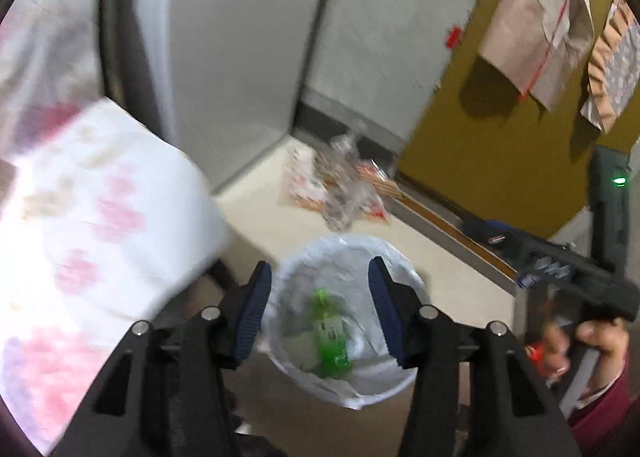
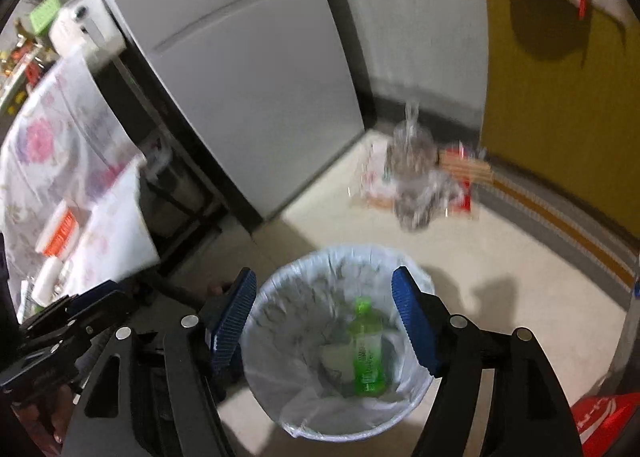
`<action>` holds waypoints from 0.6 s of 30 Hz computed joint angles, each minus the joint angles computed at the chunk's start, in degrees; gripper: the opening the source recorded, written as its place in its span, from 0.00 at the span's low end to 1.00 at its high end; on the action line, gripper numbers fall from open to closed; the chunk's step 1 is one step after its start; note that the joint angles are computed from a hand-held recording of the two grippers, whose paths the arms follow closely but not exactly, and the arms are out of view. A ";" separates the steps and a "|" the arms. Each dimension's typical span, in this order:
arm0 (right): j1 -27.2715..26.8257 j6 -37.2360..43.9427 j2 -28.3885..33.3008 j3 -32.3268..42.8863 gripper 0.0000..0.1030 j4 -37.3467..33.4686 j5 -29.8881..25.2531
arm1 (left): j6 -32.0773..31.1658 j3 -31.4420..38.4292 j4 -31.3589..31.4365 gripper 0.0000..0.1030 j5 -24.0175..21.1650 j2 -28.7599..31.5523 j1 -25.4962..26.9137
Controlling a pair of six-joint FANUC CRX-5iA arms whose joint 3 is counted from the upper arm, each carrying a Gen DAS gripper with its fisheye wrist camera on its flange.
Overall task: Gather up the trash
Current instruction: 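Move the right gripper back to the white sponge on the chair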
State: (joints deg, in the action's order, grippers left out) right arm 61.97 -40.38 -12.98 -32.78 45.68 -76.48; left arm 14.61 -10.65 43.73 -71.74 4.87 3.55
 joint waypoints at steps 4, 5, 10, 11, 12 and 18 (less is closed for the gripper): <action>2.32 3.13 2.22 4.82 0.69 5.01 -6.29 | -1.85 -0.49 2.68 0.48 2.85 -2.41 4.97; 2.56 4.19 3.19 6.17 0.69 6.45 -6.62 | -2.16 -0.86 3.24 0.48 3.61 -3.18 6.47; 0.71 12.87 9.00 13.03 0.69 11.13 0.47 | -1.90 -1.27 2.93 0.54 5.39 -4.78 12.72; 0.08 14.56 9.92 14.20 0.69 11.20 2.36 | -1.75 -1.00 2.62 0.57 5.36 -4.70 14.17; -0.93 17.01 11.68 16.10 0.69 11.09 5.44 | -1.79 -0.97 2.54 0.58 5.45 -4.69 15.73; -5.01 31.68 22.12 28.54 0.69 6.05 17.98 | 1.88 1.24 0.98 0.62 9.30 -2.40 24.21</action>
State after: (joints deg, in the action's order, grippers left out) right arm 56.96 -8.71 9.14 -4.24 51.73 -58.50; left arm 16.49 -9.41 44.71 -62.44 2.46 27.75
